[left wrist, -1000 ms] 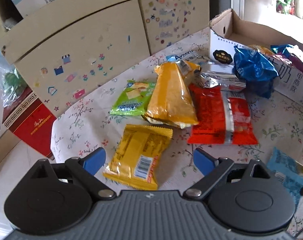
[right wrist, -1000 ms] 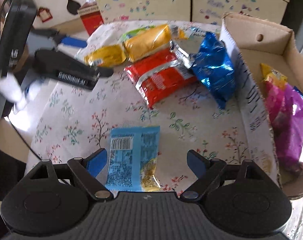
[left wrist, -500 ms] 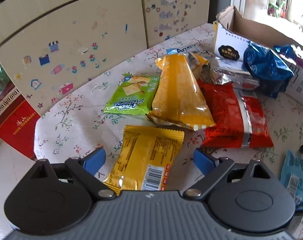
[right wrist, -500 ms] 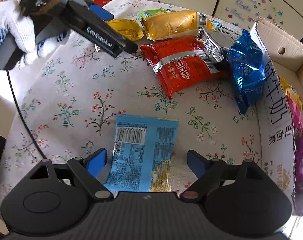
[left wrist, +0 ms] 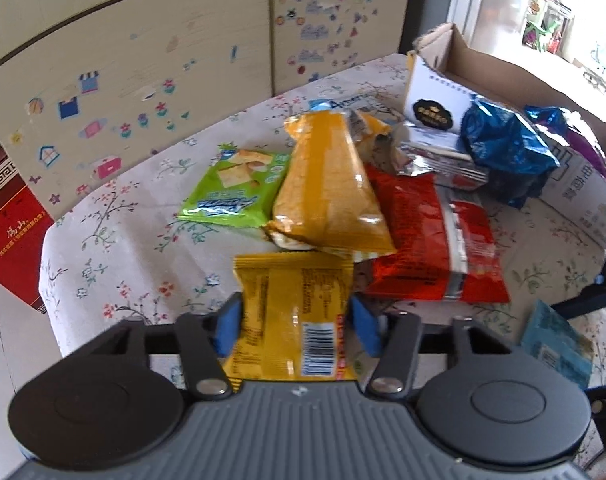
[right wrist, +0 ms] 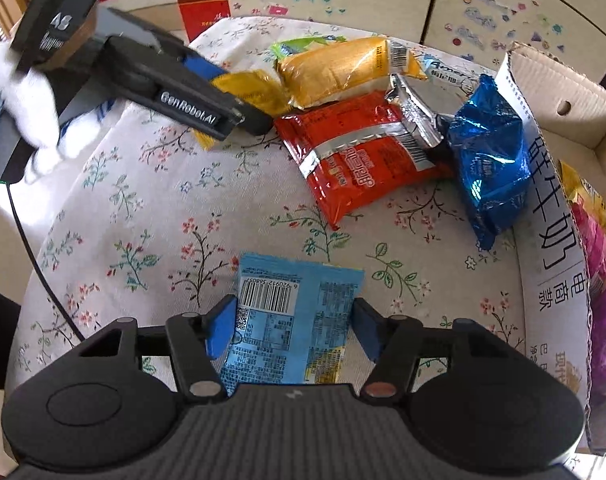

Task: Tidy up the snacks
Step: 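Carry the yellow pack and light-blue packet into the box and release both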

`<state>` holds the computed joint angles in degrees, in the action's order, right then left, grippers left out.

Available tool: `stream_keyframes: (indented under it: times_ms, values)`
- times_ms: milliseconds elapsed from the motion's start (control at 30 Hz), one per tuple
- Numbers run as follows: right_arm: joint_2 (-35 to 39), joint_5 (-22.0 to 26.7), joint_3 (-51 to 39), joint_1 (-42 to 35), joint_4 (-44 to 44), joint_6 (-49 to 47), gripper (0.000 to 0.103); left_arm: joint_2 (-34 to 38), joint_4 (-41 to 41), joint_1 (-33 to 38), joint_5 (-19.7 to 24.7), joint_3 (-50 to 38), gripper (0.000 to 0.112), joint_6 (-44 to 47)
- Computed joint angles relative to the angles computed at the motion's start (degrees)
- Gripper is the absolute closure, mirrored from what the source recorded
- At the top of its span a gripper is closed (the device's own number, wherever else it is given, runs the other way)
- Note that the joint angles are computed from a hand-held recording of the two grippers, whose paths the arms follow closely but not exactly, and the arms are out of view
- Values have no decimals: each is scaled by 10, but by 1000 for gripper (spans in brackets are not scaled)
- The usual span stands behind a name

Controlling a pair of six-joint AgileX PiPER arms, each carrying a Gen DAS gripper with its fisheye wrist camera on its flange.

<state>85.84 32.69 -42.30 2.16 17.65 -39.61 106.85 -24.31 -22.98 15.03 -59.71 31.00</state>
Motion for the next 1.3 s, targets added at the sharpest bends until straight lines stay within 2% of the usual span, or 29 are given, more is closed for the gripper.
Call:
stream_keyframes:
  times_ms: [67,433,567,967,1300]
  values:
    - [-2,1,-1,-7,10,-8,35,-4,42,-10,-1,1,62,-45]
    - [16,17,-40,-48,55,-22,35,-39,157,-37,30,22,64,-193]
    - [14,23,-46,-50,67,-23,35,-66,180,-44,32,43,64,-234]
    - [1,20,-49,-61,80,-30,35,-141,317,-82,43,97,64,-432]
    - [-2,15,-49,-62,74,-28,35,-141,384,-107,52,87,64,-511]
